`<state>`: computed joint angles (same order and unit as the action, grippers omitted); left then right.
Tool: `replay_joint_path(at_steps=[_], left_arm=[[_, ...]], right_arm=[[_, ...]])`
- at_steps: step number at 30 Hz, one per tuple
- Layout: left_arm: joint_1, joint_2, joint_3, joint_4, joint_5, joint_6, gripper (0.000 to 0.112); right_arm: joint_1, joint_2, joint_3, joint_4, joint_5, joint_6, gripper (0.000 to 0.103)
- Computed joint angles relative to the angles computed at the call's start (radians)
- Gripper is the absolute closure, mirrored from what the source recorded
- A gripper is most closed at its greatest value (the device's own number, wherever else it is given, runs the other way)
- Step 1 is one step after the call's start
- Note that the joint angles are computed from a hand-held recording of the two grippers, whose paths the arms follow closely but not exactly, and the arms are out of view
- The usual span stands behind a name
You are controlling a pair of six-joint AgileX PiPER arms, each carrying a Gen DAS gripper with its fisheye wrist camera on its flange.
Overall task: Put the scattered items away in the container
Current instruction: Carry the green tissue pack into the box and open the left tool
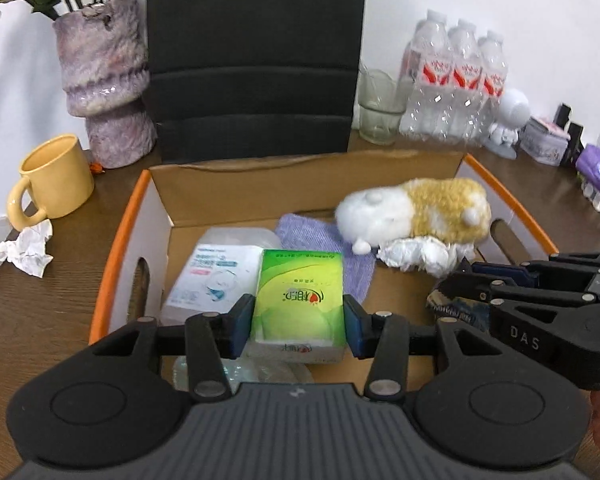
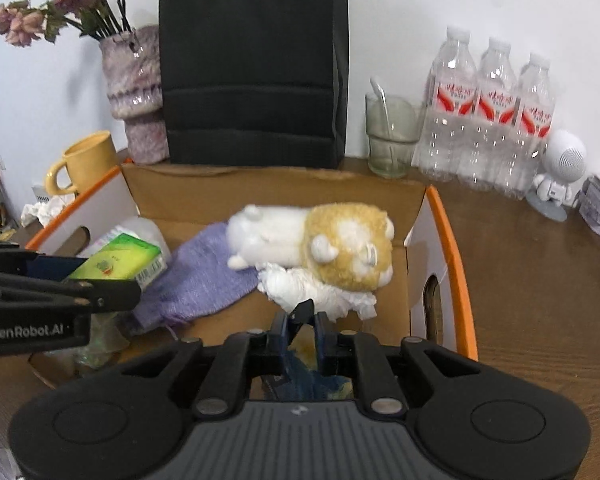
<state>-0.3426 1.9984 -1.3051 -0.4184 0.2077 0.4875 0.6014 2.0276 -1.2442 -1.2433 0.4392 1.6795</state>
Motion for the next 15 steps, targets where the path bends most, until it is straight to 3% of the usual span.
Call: replay_joint_path(at_steps=[1,3,4,5,7,9,11,12,13,15], left_arm=[[-0.003,-0.004,0.007,0.028,-0.006,-0.022,0.055],[-0.008,-0.014,0.022,0.066,-0.024,-0.056,0.045],[-0.01,-0.021,0.029,0.065,-0.032,-0.055,0.042],[-0.007,-0.031,0.039,0.024,-0.038,-0.014,0.041],[-0.001,-0.051,0.056,-0.055,-0.041,0.066,0.026],[0.006,-0.079,0.085,-0.165,-0.05,0.188,0.019],[0.007,-0.109,0.118,-0.172,-0.072,0.202,0.01],[0.009,-0.124,0.134,-0.199,-0.083,0.226,0.009],[0.015,-0.137,0.147,-0.265,-0.084,0.291,0.009],[0.027,-0.16,0.167,-0.345,-0.074,0.361,0.009]], right_arm=[[0.002,0.0,0.0,0.009,0.005,-0.009,0.086],[0.005,-0.008,0.01,0.012,0.004,-0.018,0.075],[0.009,-0.016,0.018,0.01,0.005,-0.016,0.061],[0.013,-0.023,0.026,0.006,0.01,-0.012,0.047],[0.027,-0.043,0.047,-0.022,0.021,0.017,0.038],[0.039,-0.068,0.074,-0.054,0.026,0.051,0.032],[0.057,-0.091,0.099,-0.088,0.047,0.088,0.019],[0.063,-0.1,0.109,-0.1,0.055,0.102,0.015],[0.067,-0.113,0.123,-0.117,0.055,0.123,0.004],[0.072,-0.138,0.149,-0.131,0.049,0.155,0.0]])
